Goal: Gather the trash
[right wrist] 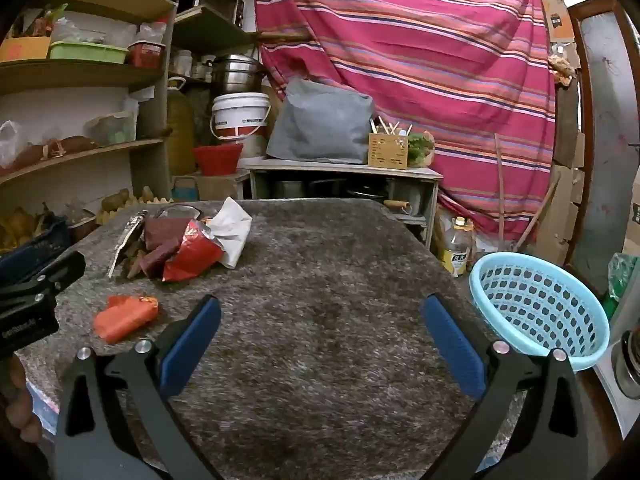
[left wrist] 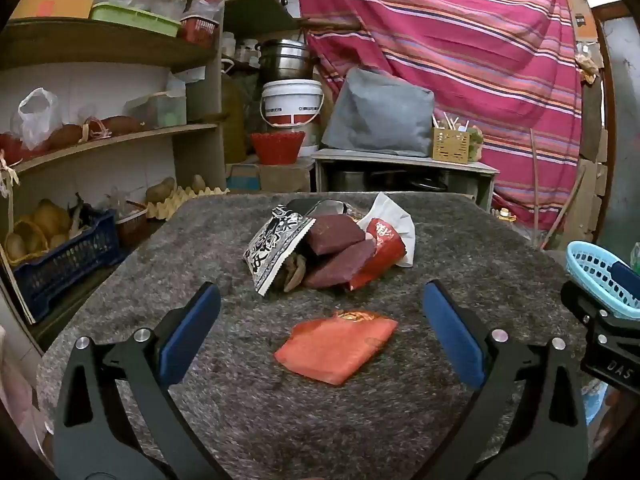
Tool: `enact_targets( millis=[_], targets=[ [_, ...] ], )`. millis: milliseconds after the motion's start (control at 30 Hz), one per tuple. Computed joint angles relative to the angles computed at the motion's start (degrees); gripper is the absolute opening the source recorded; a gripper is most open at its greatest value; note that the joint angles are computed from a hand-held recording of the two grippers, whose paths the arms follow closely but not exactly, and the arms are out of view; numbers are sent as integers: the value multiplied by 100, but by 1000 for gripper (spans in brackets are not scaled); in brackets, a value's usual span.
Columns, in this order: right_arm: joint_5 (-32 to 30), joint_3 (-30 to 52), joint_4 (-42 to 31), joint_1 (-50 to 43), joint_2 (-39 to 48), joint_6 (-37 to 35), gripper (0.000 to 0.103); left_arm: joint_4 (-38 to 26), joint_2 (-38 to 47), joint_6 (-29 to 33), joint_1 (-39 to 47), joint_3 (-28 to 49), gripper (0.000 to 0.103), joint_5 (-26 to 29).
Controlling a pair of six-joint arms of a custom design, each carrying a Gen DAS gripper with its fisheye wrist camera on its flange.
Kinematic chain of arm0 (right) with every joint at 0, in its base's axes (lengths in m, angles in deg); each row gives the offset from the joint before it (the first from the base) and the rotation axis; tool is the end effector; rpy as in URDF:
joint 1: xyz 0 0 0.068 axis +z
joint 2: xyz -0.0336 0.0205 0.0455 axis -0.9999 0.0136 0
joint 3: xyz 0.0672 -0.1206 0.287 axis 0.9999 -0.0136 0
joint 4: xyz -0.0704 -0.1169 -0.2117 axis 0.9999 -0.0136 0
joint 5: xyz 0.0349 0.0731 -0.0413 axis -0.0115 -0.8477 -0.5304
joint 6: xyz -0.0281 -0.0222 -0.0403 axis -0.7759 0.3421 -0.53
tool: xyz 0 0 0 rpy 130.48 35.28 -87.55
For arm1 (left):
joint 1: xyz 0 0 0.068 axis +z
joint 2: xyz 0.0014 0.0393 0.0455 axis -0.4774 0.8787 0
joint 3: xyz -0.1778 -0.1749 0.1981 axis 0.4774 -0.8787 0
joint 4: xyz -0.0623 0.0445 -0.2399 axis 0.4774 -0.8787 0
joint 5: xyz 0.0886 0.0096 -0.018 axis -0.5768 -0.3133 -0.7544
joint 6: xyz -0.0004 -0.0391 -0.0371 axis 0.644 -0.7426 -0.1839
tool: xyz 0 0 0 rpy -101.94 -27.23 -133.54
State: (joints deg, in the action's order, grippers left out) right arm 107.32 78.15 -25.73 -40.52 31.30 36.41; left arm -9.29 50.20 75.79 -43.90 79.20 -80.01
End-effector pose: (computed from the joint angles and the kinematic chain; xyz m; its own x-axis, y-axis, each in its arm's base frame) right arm 0.1647 0.1427 0.1338 -0.3254 0.0809 -0.9421 0.2260 0.9741 0.0056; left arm 0.2013 -0.0513 0.1587 -0.3562 0.0606 -0.9325 0.1526 0.9883 0.0059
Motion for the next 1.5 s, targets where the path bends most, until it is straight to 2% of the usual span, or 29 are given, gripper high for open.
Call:
enact_targets(
  millis=[333,433,567,933,1500],
  targets=[
    [-6,33,-141,-10,-27,39,99,18,-17,49,26,-20,98,41],
    [2,39,-155,9,-17,72,99,247,127,20,-54,-104,98,4],
    [-7,2,-61,-11,1,34,99,-114,-144,67,-123,-10,98,-56],
    [-29,-24,-241,-56,-240,-21,99,-156,-215,74,-133,-19,98,-31],
    [16,52,-174,3,-26,54,99,-225,-287,72,-96,-14,98,9]
  ],
)
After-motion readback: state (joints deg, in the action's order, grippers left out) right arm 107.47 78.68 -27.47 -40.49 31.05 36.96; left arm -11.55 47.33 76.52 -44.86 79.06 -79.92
